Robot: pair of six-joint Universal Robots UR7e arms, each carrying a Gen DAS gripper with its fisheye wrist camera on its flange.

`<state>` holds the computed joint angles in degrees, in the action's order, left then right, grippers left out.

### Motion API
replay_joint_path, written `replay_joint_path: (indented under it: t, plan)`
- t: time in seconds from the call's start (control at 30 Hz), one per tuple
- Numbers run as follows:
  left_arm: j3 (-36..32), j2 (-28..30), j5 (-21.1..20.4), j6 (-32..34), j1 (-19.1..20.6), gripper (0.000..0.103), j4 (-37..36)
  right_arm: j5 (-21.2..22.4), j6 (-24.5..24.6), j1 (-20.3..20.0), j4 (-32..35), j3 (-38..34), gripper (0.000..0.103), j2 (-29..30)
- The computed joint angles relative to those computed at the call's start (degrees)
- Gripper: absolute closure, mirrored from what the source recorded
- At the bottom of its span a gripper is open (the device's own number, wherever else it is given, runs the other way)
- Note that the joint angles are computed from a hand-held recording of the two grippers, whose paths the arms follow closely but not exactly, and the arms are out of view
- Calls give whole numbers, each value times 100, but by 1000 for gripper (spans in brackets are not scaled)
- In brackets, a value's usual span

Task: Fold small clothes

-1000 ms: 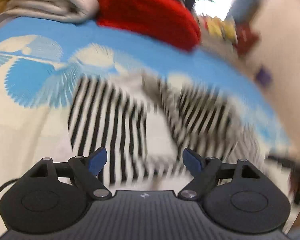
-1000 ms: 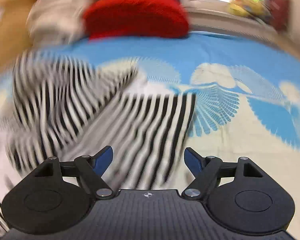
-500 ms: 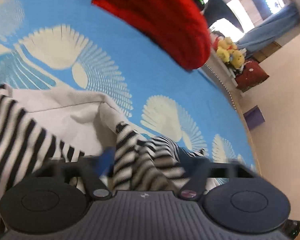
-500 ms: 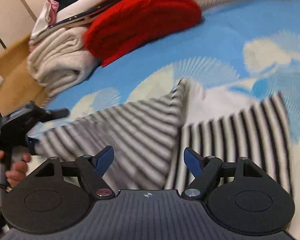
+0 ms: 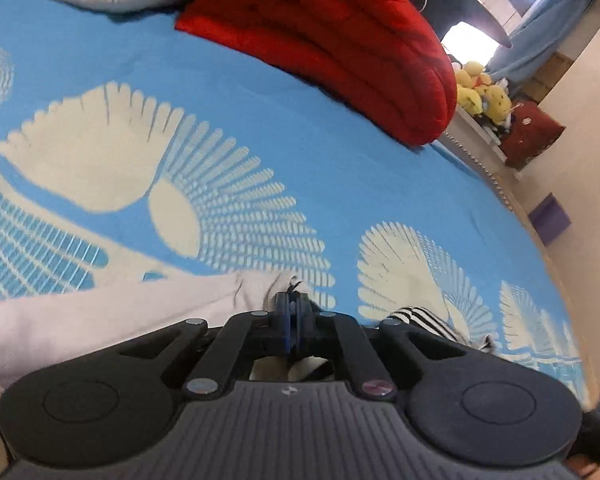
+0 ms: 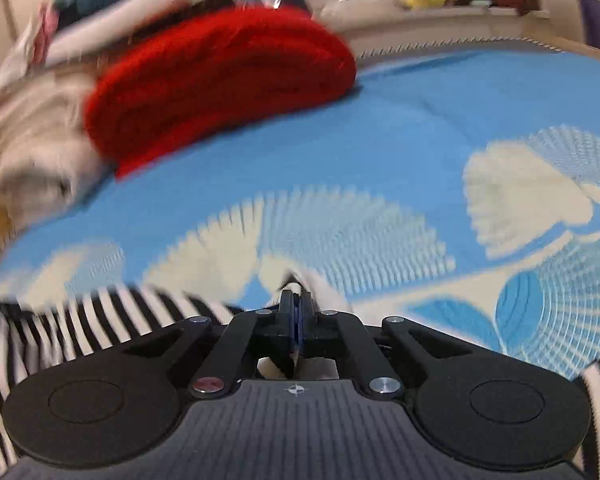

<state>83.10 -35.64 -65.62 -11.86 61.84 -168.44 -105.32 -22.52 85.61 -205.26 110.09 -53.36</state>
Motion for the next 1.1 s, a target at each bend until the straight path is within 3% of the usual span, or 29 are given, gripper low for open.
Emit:
replay_joint_path:
  t: [0.03, 0.07, 0.1, 0.13, 0.2, 0.23, 0.33, 0.4, 0.47, 0.57, 0.63, 0.67, 0.7, 0.73, 0.77, 0.83, 0.87, 0.93, 0.97, 1.0, 1.03, 1.1]
  plan:
    - [93, -92, -97, -135, 11, 96, -51, -1, -227, -14, -36, 31, 102, 33]
    - [224, -228, -139, -293, -13, 82, -85, -69, -389, 40, -101, 93, 97, -4]
    - [368, -370, -110, -328, -73, 62, -153, -202, -345, 116, -27, 137, 87, -85]
    - [525, -497, 20, -270, -173, 56, -355, -337, -240, 219, -49, 224, 69, -201]
    - [875, -802, 197, 75, -436, 53, -750, -95, -336, 314, -618, 597, 52, -413]
    - [975, -967, 88, 193, -555, 53, -703, 131, -648, 380, -738, 839, 52, -588]
    - [1056, -1206, -720, 172, -769, 53, -628, 657, -1359, 592, -372, 1513, 53, -1115]
    - [986, -1177, -1614, 1, -794, 41, -497, 810, -1776, 747, 4, 1830, 54, -1303]
    - [946, -1076, -1918, -130, -810, 41, -170, 893, -2205, 878, 111, 2089, 54, -1302]
    - [1150, -1076, -1570, -99, -696, 42, 369, 755, -2739, 947, 313, 2298, 56, -1167]
    - [1345, -1143, -1441, -148, -406, 43, 515, 384, -3010, 859, 579, 2300, 55, -1013]
    - [1407, -1188, -1459, -292, -200, 45, 668, 397, -3186, 696, 457, 2364, 55, -885]
    - [1505, -1241, -1647, -320, 17, 70, 635, 650, -3448, 545, 96, 2521, 53, -861]
    - [1635, -1293, -1980, -289, 238, 78, 362, 1038, -3697, 340, -207, 2691, 53, -851]
    - [1710, -1362, -2248, -345, 403, 82, 275, 1186, -3727, 258, -271, 2754, 52, -887]
    - [1809, -1474, -2485, -318, 541, 77, 90, 1176, -3511, 266, 100, 2717, 51, -1108]
    - [1763, -1523, -2337, -56, 487, 72, 239, 1098, -3264, 347, 420, 2671, 51, -1275]
    - [1754, -1633, -1940, 661, 278, 42, 377, 1358, -2738, 301, 1290, 2609, 47, -1740]
    - [1873, -1689, -1667, 829, 145, 16, 297, 1363, -2617, 292, 1513, 2575, 46, -1834]
    - [1939, -1720, -1439, 931, 26, 6, 267, 1157, -2557, 333, 1604, 2520, 44, -1787]
    - [2006, -1777, -1304, 996, -67, 4, 366, 876, -2589, 388, 1807, 2473, 42, -1727]
    - [1998, -1881, -1101, 860, -226, 4, 1049, 751, -2983, 401, 1535, 2661, 42, -1727]
